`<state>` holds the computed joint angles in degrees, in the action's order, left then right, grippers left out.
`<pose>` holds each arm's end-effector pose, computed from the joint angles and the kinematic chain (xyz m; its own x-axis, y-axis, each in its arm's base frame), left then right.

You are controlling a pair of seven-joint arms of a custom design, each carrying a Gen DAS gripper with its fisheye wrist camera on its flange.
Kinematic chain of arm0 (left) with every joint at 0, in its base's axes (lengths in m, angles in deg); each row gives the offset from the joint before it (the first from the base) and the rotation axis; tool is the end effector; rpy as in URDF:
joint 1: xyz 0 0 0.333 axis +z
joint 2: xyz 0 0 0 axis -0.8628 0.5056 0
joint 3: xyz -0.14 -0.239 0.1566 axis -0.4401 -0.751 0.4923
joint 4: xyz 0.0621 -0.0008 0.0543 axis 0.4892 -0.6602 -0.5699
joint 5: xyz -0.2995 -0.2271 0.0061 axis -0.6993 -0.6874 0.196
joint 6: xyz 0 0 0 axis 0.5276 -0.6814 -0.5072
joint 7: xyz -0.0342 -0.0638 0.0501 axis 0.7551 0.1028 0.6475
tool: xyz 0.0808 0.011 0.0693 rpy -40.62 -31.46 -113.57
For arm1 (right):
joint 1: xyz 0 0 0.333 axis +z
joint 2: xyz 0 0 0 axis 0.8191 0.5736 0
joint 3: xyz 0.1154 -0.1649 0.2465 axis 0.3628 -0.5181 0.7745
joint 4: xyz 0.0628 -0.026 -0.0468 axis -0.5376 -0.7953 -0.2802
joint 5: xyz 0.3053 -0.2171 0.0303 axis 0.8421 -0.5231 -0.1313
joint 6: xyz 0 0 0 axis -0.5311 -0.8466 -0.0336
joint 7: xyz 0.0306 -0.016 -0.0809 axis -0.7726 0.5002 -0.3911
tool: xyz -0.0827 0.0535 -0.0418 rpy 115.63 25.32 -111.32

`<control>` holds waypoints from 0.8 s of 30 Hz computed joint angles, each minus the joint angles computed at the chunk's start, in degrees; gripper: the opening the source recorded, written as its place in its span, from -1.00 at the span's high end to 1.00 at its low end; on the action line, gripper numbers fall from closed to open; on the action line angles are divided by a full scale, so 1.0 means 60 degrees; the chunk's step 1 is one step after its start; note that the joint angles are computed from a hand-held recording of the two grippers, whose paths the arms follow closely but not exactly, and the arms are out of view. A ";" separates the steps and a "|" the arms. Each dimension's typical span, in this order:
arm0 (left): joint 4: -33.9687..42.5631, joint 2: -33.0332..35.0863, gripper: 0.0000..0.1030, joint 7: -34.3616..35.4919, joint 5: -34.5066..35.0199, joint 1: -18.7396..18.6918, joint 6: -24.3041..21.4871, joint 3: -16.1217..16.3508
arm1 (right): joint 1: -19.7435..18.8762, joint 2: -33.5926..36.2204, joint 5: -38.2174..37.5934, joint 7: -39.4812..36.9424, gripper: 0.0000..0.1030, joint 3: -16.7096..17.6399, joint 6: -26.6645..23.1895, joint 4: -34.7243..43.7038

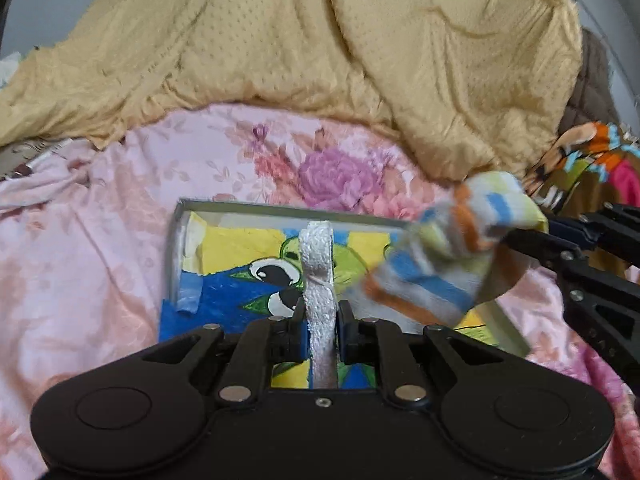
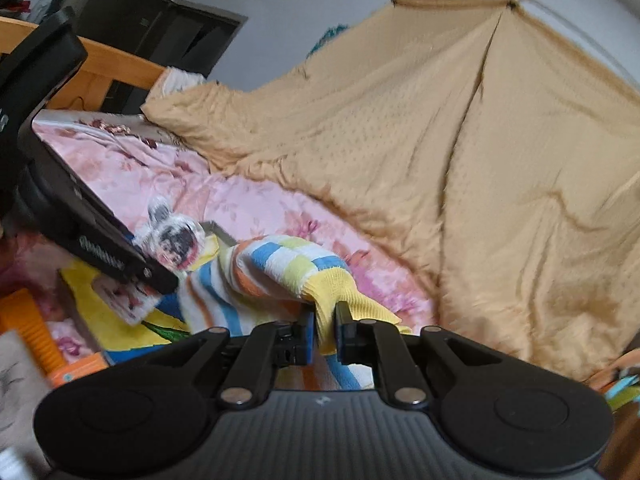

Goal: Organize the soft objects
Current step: 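Open the right tool to drop the sock in the tray while the left tool releases the card there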

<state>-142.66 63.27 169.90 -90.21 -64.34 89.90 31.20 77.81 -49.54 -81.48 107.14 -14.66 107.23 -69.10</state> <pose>0.5564 -0.1142 0.4488 -0.5920 -0.7558 0.2798 -0.5552 0.1308 -0.8213 0.4160 0.2814 0.4750 0.0121 -0.8315 0.5554 -0.3455 -0.5247 -0.7781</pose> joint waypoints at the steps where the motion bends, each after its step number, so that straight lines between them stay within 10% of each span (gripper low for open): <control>1: 0.0167 0.0224 0.73 -0.0191 0.0220 -0.0062 0.0147 -0.0043 | -0.0046 0.0225 0.0003 0.0183 0.78 -0.0067 0.0105 0.0155; 14: 0.1337 0.1732 0.71 -0.2887 0.2878 0.0124 0.0594 -0.0656 | -0.0793 0.1305 0.3062 0.0075 0.67 -0.0985 0.2406 0.0619; 24: 0.0481 0.0990 0.24 -0.2899 0.2386 0.0141 0.1328 -0.0815 | -0.0801 0.0410 0.3120 0.0752 -0.52 -0.0628 0.1930 0.0047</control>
<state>-139.78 69.21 152.51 -75.89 -63.49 97.87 26.31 73.00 -47.08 -62.77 111.65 -18.42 118.81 -68.82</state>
